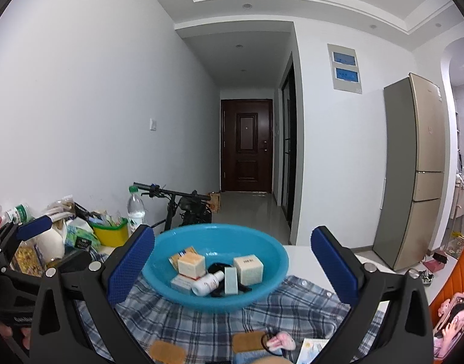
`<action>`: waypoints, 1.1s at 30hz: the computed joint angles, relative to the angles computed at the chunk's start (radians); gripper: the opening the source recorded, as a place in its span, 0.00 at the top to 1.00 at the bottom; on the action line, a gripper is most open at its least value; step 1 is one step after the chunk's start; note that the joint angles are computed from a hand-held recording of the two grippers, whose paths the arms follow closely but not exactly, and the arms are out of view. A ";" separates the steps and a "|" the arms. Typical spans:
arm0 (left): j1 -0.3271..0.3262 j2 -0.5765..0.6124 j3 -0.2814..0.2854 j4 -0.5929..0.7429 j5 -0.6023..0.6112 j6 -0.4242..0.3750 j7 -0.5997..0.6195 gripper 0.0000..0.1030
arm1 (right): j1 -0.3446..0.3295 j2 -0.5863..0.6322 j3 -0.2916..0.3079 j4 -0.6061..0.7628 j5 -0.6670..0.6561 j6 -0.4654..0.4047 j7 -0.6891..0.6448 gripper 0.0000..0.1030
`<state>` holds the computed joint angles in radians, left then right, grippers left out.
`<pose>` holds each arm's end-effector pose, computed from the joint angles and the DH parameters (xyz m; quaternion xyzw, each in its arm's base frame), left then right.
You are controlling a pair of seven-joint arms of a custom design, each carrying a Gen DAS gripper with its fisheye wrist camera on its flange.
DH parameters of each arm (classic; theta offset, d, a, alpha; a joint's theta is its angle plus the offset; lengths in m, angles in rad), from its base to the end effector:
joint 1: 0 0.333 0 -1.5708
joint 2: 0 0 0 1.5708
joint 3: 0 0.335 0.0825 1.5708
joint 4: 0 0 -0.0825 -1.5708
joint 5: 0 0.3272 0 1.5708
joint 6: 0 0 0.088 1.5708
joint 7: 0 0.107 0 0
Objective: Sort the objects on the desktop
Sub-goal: 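Move both tools back over the plaid cloth toward the loose items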
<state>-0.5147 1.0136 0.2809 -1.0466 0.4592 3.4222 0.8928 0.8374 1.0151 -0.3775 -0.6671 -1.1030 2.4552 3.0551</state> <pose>0.6957 -0.3407 0.4120 -0.4297 0.6590 -0.5234 0.3273 0.6116 0.5107 0.4882 -0.5196 0.5526 -0.4829 0.4375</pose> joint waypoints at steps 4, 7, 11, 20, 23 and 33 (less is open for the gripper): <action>0.033 0.011 -0.054 -0.014 0.005 0.001 -0.020 0.00 | 0.010 -0.015 0.007 -0.079 -0.017 0.024 0.036 0.00; -0.026 0.030 0.057 -0.041 -0.069 0.037 -0.042 0.00 | 0.010 -0.005 0.019 -0.104 -0.017 0.038 0.060 0.00; -0.135 0.062 0.208 -0.127 -0.201 0.109 0.009 0.00 | 0.038 0.014 -0.024 -0.139 -0.096 0.064 0.159 0.00; -0.129 0.131 0.187 -0.102 -0.364 0.149 0.101 0.00 | 0.073 0.035 -0.053 -0.180 -0.205 0.039 0.328 0.00; -0.144 0.143 0.204 -0.105 -0.424 0.150 0.144 0.00 | 0.076 0.037 -0.038 -0.191 -0.226 0.016 0.344 0.00; -0.188 0.182 0.235 -0.111 -0.580 0.187 0.301 0.00 | 0.037 0.055 0.010 -0.184 -0.131 0.051 0.302 0.00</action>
